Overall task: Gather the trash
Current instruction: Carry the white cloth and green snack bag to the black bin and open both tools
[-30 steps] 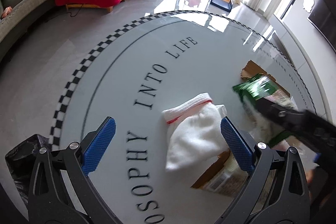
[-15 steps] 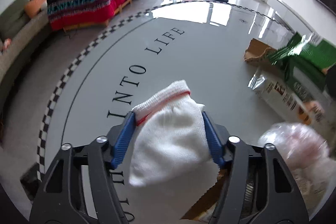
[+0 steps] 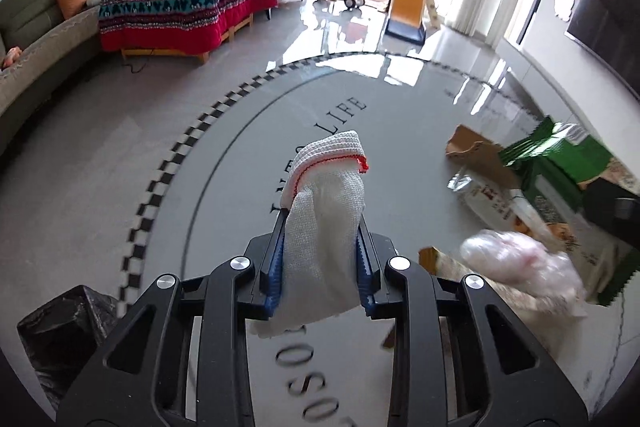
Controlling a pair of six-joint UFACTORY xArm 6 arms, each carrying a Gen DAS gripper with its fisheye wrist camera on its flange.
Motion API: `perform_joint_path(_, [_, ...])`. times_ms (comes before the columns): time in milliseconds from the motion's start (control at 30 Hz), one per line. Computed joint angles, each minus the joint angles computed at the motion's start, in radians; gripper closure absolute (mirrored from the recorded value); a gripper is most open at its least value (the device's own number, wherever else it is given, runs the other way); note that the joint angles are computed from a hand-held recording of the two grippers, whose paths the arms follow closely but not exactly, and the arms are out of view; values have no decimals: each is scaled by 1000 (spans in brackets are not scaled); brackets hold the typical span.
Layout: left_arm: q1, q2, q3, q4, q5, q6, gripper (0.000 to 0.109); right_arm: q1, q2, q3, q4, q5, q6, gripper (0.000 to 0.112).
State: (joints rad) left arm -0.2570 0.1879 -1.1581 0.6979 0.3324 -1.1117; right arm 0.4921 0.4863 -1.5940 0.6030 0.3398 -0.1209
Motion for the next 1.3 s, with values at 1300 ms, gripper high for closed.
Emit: perform_joint_path(1300, [249, -1397, 1125, -161, 334, 99, 78, 524, -62, 116, 36, 61, -139, 60])
